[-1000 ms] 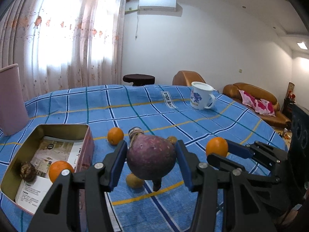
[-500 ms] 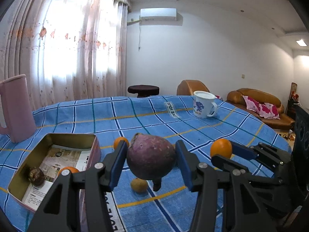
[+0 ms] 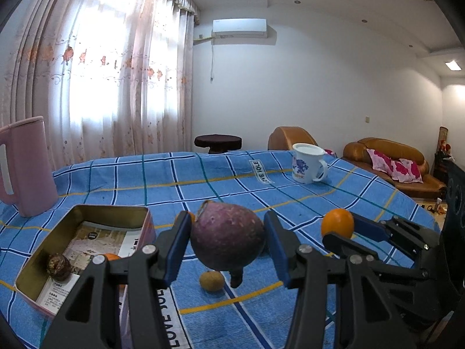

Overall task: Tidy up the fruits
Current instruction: 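Lift and carry the purple fruit and orange over the tin box with both tools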

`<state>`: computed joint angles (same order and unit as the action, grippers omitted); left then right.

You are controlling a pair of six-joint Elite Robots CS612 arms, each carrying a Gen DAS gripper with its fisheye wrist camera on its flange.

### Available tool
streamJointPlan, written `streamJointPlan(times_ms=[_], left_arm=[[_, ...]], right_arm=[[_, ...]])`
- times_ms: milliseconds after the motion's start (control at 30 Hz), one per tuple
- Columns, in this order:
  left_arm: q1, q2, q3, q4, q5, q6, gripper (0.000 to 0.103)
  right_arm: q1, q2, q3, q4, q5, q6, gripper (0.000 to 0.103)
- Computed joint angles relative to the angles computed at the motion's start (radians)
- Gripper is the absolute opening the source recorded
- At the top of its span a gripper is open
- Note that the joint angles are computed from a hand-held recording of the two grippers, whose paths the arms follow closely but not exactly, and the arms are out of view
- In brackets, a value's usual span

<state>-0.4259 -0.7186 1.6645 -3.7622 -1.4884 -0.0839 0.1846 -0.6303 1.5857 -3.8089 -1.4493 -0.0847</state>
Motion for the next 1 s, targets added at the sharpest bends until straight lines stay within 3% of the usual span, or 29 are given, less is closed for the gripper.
streamJointPlan(times_ms=[500, 1000], left_arm=[[0.016, -0.015, 0.011, 0.01, 0.004, -0.035, 0.053], [0.077, -0.031, 0.018, 0.067, 0.039, -0.118, 0.053]], right_arm=[[0.004, -0.018, -0.013, 0.049, 0.013, -0.008, 0.039], [0.031, -0.006, -0.15, 0.233, 0.157, -0.022, 0.039]])
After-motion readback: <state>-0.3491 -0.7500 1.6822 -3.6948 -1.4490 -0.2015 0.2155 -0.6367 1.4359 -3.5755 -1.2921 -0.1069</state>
